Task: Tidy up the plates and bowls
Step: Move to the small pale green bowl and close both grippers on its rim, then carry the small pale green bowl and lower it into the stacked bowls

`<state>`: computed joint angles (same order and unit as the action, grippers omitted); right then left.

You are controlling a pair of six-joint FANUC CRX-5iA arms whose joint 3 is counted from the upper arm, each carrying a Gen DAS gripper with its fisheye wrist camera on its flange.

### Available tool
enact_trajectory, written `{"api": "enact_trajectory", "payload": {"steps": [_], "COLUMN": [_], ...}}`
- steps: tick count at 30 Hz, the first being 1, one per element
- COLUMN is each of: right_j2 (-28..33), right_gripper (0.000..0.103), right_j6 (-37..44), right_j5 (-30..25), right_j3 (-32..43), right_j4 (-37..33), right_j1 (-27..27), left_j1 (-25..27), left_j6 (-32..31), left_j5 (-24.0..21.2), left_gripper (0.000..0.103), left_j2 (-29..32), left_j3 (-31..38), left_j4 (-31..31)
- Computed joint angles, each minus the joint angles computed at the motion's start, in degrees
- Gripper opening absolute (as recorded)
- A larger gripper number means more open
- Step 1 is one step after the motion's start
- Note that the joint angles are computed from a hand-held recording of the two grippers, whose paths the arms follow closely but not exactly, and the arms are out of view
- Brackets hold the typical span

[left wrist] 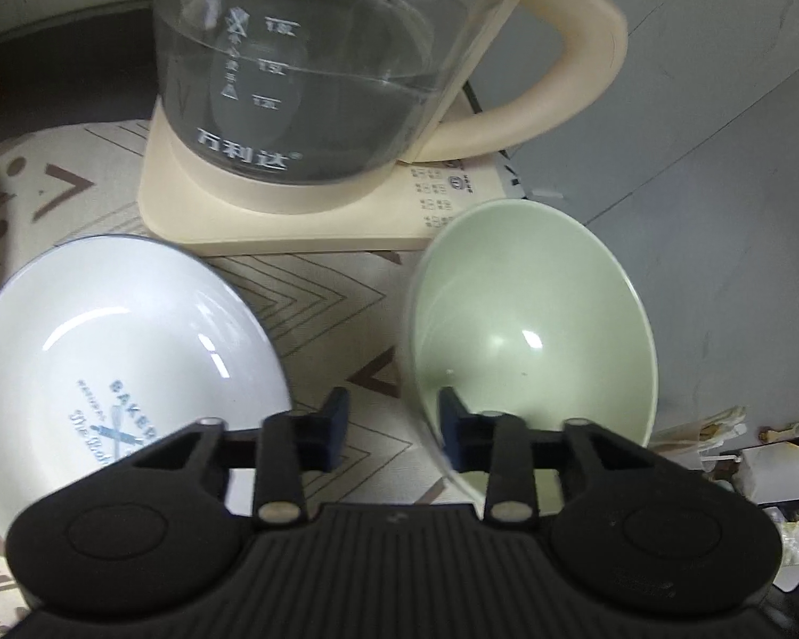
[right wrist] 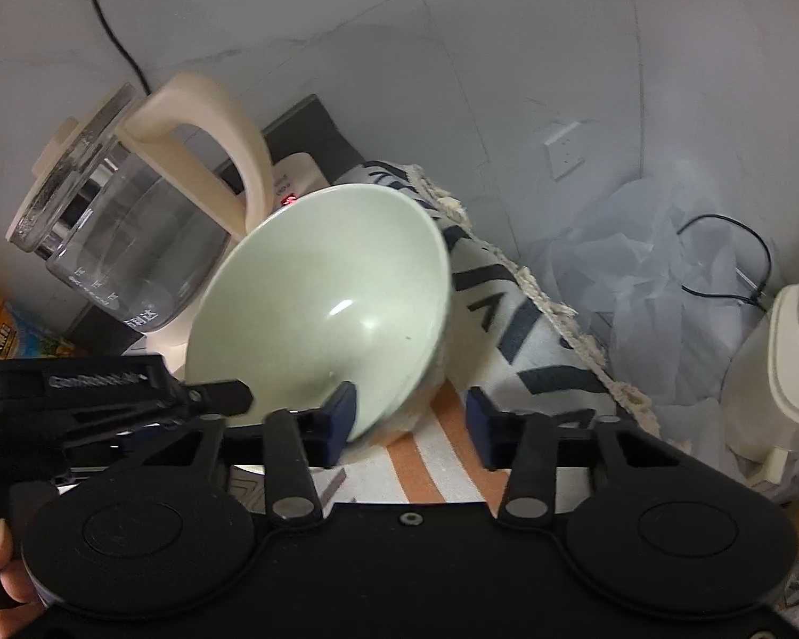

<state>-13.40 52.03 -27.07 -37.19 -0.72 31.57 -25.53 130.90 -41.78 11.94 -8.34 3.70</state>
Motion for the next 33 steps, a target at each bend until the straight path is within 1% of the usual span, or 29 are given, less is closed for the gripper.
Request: {"api": "enact_trajectory", "payload": {"steps": [1, 2, 3, 5, 9, 13, 17, 27, 30, 33], "right_j2": [0.26, 0.30, 0.27, 0.36, -1.08, -3.78, -6.88, -13.92, -16.26, -18.66], "right_gripper": [0.031, 0.030, 0.030, 0.029, 0.028, 0.028, 0.028, 0.028, 0.028, 0.028], "right_j6": [1.53, 0.05, -1.56, -1.73, -3.19, -6.91, -12.54, -27.63, -34.31, -39.32], "right_j5": [0.27, 0.60, 1.04, 1.03, 1.16, 1.94, 2.34, 1.59, -0.25, -2.23], "right_j3": [0.34, -0.08, -0.64, -0.52, -1.52, -3.62, -5.88, -11.21, -13.12, -14.65], "right_j4": [-1.08, 0.73, 2.75, 3.29, 4.89, 8.22, 13.25, 26.27, 32.18, 36.61], "right_j1": [-0.08, 0.49, 1.09, 1.42, 1.98, 2.85, 4.29, 8.78, 11.08, 13.57], "left_j1": [0.01, -0.22, -0.51, -1.03, -1.03, -1.13, -1.35, -1.87, -2.45, -2.89], "left_j6": [-0.57, -0.58, -0.04, 1.42, 0.93, 0.52, -0.01, -0.23, 0.51, 0.94], "left_j5": [0.31, 0.31, -0.20, -1.57, -1.22, -0.40, 0.25, -0.25, -0.71, -1.59], "left_gripper": [0.021, 0.013, 0.013, 0.013, 0.013, 0.013, 0.013, 0.014, 0.014, 0.014], "left_j2": [-0.02, 0.37, 0.49, 0.56, -0.45, -1.95, -3.92, -10.06, -12.11, -14.23], "left_j3": [-0.13, 0.41, 1.02, 2.02, 1.18, 0.31, -0.60, -3.15, -3.96, -4.61], "left_j4": [0.31, 0.03, -0.77, -2.09, -1.54, -1.26, -1.45, -2.31, -3.45, -4.12]}}
